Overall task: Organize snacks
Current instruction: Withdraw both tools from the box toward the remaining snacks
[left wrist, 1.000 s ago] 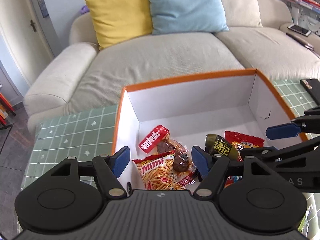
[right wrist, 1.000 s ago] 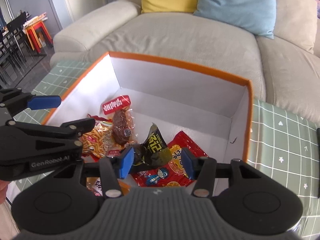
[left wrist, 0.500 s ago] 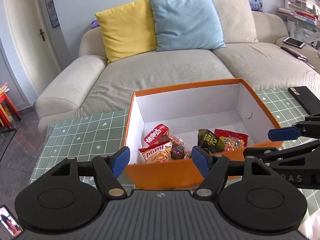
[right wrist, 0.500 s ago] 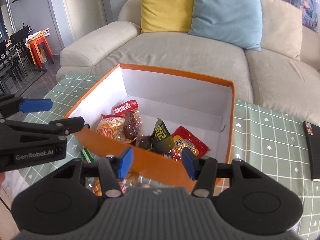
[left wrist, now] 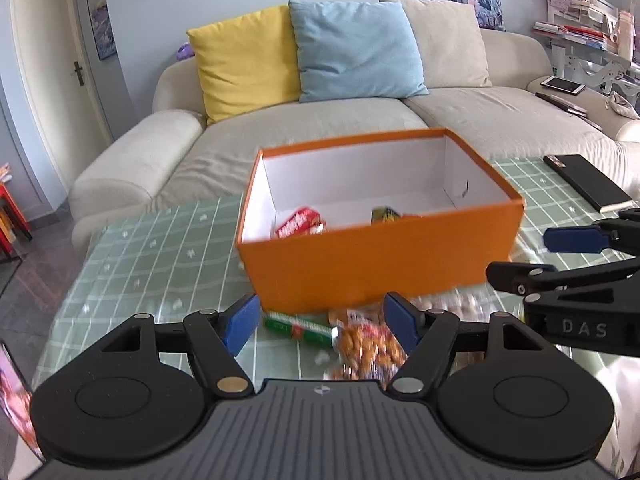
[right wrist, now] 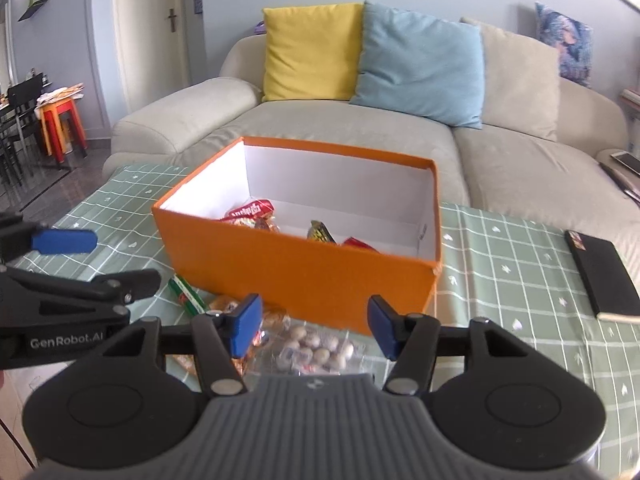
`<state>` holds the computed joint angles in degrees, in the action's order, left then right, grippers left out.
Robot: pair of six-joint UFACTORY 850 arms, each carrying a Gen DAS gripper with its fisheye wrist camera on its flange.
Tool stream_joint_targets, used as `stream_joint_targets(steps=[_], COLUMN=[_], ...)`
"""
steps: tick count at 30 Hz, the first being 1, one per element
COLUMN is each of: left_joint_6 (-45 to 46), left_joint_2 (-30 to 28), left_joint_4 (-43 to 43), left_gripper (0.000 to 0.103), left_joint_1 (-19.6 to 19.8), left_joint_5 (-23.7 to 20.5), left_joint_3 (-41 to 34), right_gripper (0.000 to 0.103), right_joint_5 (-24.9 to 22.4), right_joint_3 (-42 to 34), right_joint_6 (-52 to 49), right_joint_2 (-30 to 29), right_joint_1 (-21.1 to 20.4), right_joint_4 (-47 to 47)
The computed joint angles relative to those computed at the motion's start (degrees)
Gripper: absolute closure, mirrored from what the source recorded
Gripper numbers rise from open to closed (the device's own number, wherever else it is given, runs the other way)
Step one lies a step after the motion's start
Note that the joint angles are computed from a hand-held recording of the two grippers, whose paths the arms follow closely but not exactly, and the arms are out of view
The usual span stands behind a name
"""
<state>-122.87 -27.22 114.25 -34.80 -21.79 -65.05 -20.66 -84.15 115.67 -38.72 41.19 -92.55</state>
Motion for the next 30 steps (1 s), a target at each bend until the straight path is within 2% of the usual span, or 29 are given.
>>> stream_joint_targets(steps=[2, 6, 11, 17, 19, 24, 26, 28, 29, 30], left_joint_6=[-3.0, -10.8, -22.6, -22.1, -24.9, -32.2, -39.0, -42.6, -40.8, -38.8], left_joint_2=[0.5, 1.3, 2.0, 0.8, 0.6, 0.0, -0.2, -0.6, -0.7, -0.9], left_joint_4=[2.3, 6.9, 16.6, 14.6, 16.7, 23.3, 30.0, 34.2, 33.0, 31.6], left_gripper=[0.021, 0.029, 0.035, 0.04, 0.04, 0.04, 0.04, 0.04, 0.04, 0.04], left_joint_1=[-0.1, 0.6, 1.5, 1.7, 1.9, 2.6, 3.1, 3.2, 3.1, 2.9], left_joint_5=[0.2, 2.6, 5.4, 8.3, 8.9, 10.8, 12.6, 13.3, 13.6, 13.8], left_joint_3=[1.6, 4.3, 7.6, 9.0, 9.4, 9.4, 9.1, 8.8, 8.6, 8.3], right_gripper=[0.043, 0.042, 0.042, 0.042, 0.042, 0.042, 0.04, 0.035, 0.028, 0.026], right_joint_5=[-1.7, -3.7, -5.2, -5.1, -5.6, -1.2, -0.1, 0.8, 1.4, 2.0], right_joint_3=[1.7, 4.7, 6.4, 6.6, 6.1, 8.0, 8.2, 8.4, 8.4, 8.3], right_joint_6=[2.8, 6.8, 4.8, -2.4, -6.2, -6.7, -5.4, -3.9, -3.3, -3.4], right_joint_2=[0.6, 1.3, 0.8, -0.7, -1.5, -1.2, -1.4, -1.5, -1.6, -1.8], right_joint_1=[0.9, 2.6, 3.8, 4.2, 4.2, 3.4, 3.0, 2.6, 2.4, 2.2], right_joint_4=[-1.6, -2.4, 2.4, 15.0, 20.6, 25.3, 25.3, 25.0, 25.0, 25.7])
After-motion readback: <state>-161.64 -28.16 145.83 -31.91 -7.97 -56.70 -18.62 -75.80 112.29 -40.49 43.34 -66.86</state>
